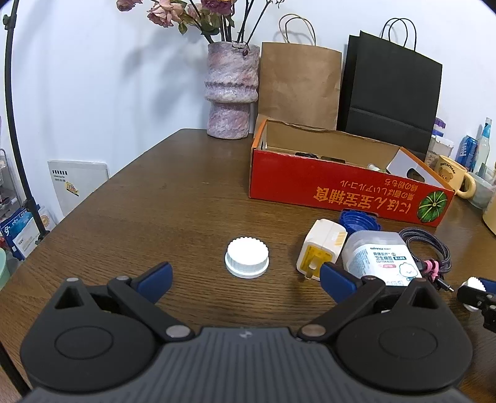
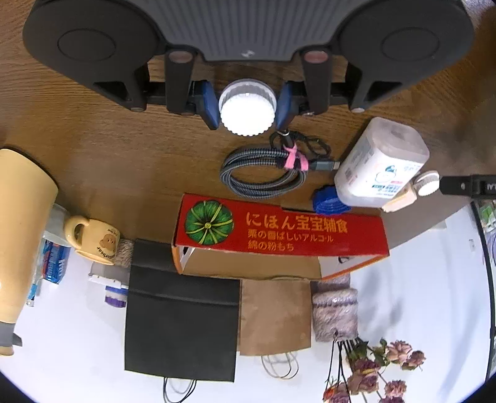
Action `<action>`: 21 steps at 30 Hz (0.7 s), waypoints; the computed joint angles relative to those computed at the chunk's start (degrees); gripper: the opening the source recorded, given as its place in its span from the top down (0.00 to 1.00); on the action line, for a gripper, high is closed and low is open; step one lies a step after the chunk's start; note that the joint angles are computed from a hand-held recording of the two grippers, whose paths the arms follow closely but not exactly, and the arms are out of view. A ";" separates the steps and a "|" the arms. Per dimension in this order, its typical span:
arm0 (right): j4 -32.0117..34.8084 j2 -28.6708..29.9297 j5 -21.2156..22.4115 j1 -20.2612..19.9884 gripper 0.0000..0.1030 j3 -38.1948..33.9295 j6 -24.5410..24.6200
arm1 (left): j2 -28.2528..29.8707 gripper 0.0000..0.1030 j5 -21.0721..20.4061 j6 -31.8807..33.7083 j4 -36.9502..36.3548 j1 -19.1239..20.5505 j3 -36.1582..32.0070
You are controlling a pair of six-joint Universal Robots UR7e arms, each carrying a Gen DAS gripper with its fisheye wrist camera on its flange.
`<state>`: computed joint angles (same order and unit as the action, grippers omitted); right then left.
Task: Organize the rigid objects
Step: 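Close the right gripper on the white ridged screw cap, then close the left gripper on the white cotton-bud box while the right gripper holds the cap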
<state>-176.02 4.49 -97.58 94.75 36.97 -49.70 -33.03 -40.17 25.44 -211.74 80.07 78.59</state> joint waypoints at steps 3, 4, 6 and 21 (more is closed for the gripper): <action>-0.89 -0.03 0.49 -0.09 0.62 0.22 -0.15 | 0.27 0.00 0.15 0.19 -0.05 -0.19 -0.37; -1.07 -0.05 0.65 -0.13 0.62 0.25 -0.19 | 0.30 0.00 0.14 0.05 0.01 -0.37 -0.33; -1.79 -0.12 0.99 -0.21 0.62 0.50 -0.20 | 0.20 0.00 -0.30 -0.52 0.59 -0.74 -0.13; -4.56 -1.65 5.79 -1.71 0.62 1.12 1.00 | 6.83 0.00 1.52 -3.17 11.99 -3.79 -10.05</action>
<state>-180.58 2.84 -91.79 93.03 38.10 -48.69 -26.21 -38.65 22.28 -199.74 76.28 68.55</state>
